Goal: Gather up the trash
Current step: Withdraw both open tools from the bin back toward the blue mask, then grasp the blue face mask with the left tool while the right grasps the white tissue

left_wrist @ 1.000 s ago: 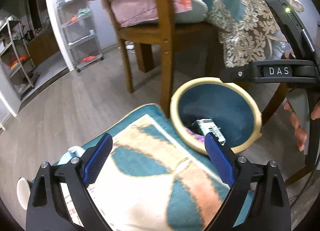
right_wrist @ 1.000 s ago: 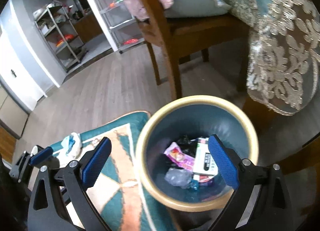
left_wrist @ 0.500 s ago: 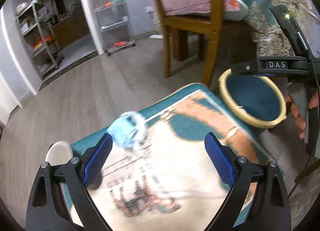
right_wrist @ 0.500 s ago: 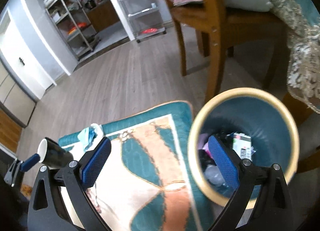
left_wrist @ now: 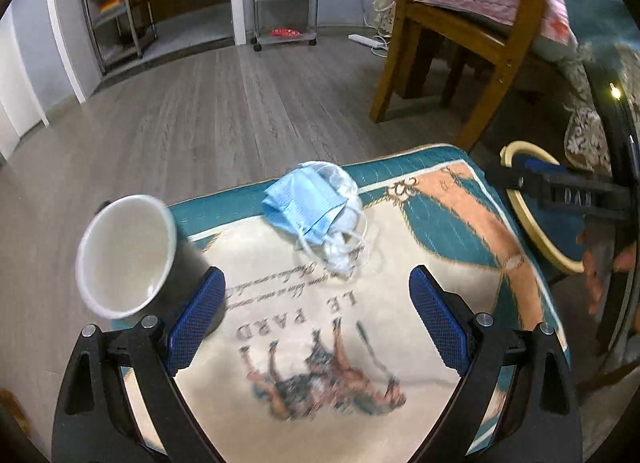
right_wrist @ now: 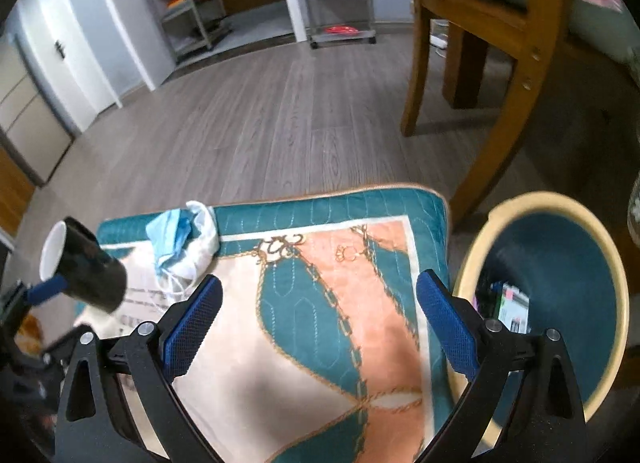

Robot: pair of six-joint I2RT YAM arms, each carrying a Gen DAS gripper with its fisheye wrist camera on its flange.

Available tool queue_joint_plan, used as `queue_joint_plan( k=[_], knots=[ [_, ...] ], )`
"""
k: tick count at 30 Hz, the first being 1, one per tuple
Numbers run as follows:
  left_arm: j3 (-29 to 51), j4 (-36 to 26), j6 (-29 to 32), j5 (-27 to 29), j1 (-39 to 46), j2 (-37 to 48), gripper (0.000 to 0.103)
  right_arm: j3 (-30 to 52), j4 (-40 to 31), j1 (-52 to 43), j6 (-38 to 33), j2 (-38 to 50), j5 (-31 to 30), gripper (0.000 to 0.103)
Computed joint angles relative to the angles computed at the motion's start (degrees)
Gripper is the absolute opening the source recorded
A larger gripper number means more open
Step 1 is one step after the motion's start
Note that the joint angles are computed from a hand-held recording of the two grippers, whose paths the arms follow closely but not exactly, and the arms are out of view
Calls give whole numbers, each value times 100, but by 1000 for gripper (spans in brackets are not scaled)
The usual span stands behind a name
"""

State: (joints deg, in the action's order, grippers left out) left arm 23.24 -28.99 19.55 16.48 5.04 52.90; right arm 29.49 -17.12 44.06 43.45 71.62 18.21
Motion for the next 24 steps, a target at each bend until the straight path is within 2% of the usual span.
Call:
queue_joint_plan(
  k=[5, 8, 10, 11, 14, 17, 19, 22, 24],
  knots=[
    [51, 1065, -745, -650, -980, 889, 91, -229, 529, -622, -336, 123, -472, 97],
    [185, 1531, -1137, -824, -1118, 1476, 90, -338, 706, -942, -426, 125, -704, 97],
    [301, 1764, -1298, -864, -1190, 1858, 82, -410, 802, -1102, -496, 52, -854, 97],
    [368, 1851, -1296, -924, -1251, 2043, 81, -429, 829, -1140, -526, 20, -883, 97],
    [523, 2252, -1310, -1419, -1574, 2655, 74, -473, 933, -1188, -570, -8, -988, 97],
    [715, 2418, -1382, -1618, -1622, 3297, 59, -480, 1061, -1173, -544, 77, -1076, 97],
    [758, 2384, -1344, -1537, -1545, 3430, 30, -456, 1097, -1123, -568, 122, -1071, 97],
    [707, 2173, -1219, -1481, -1462, 3112, 15, -420, 1165, -1075, -597, 191, -1062, 97],
    [632, 1909, -1155, -1392, -1392, 2674, 13, -407, 1224, -1068, -532, 251, -1108, 97]
  ],
)
